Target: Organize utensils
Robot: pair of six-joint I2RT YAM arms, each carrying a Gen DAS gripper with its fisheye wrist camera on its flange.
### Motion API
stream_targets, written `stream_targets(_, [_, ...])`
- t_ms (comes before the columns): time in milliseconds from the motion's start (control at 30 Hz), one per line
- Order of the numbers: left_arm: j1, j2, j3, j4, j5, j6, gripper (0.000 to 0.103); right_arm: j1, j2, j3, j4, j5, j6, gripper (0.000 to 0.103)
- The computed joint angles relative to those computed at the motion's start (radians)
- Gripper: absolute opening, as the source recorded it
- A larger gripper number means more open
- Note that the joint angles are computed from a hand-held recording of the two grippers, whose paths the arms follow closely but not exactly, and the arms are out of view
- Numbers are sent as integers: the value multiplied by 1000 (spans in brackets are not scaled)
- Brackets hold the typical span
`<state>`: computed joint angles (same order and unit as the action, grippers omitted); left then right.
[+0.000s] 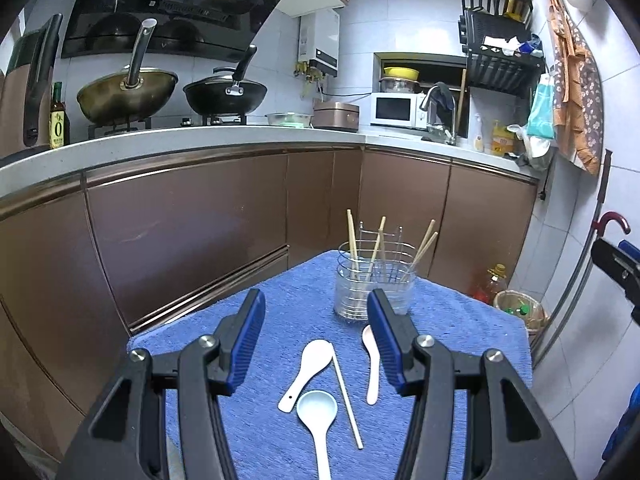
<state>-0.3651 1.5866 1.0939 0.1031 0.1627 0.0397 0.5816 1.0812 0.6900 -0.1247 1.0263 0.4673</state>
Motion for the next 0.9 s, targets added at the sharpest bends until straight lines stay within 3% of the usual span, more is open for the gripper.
stream_targets(167, [-26,2,-25,36,-79,28,51,-39,33,-9,19,-58,12,75])
stream_targets(300, [-28,14,-33,56,-100,44,51,-62,38,-21,41,-89,15,83])
stream_targets(567, [-30,32,-42,86,-115,69,51,-87,77,-28,71,-132,28,90])
stream_targets(800, [-15,56,-36,103,-109,82,51,-109,105,-30,107,-175,22,103])
stream_targets(900, [-4,62,-39,117,-92,76,51,-115,120,-31,130,-194,9,103])
